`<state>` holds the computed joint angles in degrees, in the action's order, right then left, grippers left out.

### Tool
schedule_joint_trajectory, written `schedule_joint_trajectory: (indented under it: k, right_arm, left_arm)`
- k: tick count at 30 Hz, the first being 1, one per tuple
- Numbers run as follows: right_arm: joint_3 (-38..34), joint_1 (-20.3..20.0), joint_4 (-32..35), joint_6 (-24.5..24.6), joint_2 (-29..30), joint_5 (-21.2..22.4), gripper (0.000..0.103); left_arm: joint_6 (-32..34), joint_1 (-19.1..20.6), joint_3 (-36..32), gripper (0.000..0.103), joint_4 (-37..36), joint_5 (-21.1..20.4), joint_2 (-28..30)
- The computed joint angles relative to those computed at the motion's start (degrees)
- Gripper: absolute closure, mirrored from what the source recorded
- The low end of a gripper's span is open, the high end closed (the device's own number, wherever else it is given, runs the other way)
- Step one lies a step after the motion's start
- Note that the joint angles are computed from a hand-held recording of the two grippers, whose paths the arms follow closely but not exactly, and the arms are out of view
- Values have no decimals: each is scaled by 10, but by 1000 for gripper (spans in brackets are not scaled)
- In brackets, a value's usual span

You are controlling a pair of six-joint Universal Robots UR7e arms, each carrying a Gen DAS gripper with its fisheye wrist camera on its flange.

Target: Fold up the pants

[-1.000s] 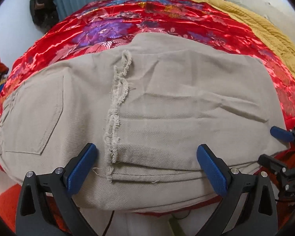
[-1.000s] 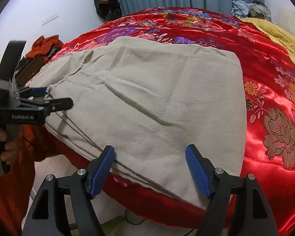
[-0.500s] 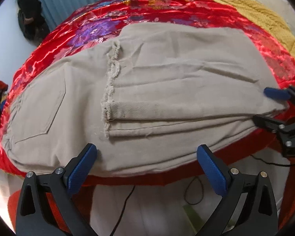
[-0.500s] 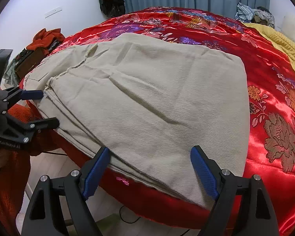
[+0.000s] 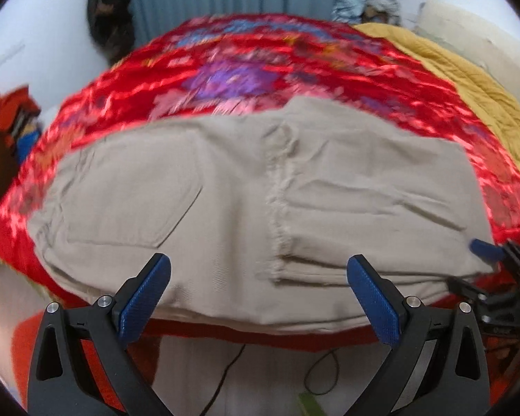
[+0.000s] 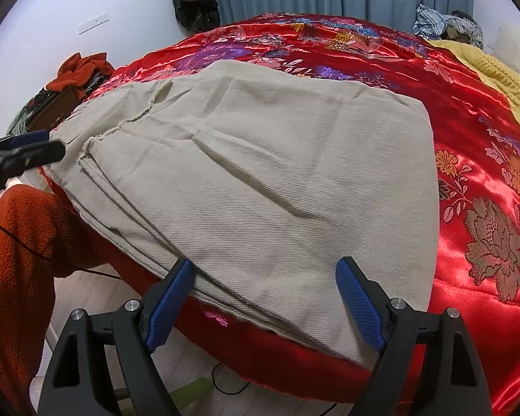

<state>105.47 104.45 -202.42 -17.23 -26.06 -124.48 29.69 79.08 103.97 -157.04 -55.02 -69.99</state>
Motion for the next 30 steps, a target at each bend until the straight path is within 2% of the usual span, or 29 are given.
schedule_joint_trajectory:
  k: [4,14,18,24,27,30]
  right_arm:
    - [0,0,0,0,0,1,19]
    - [-3,2,1,-2,3,-5,17]
    - [-5,3,1,-2,5,-7,17]
    - [-4,4,2,10,4,-4,17]
    - [-7,5,3,12,5,-6,16]
    - [-9,4,8,13,5,-5,14]
  left_arm:
    - [30,14,-5,0,-3,72,33]
    - [32,23,-2,0,5,67,33]
    - [8,20,-2,1,28,62,21]
    - [-44,24,-27,1,50,-24,-32]
    - [-80,39,-85,1,65,-66,-42]
    - [-169,82,-185,1,127,-112,-29]
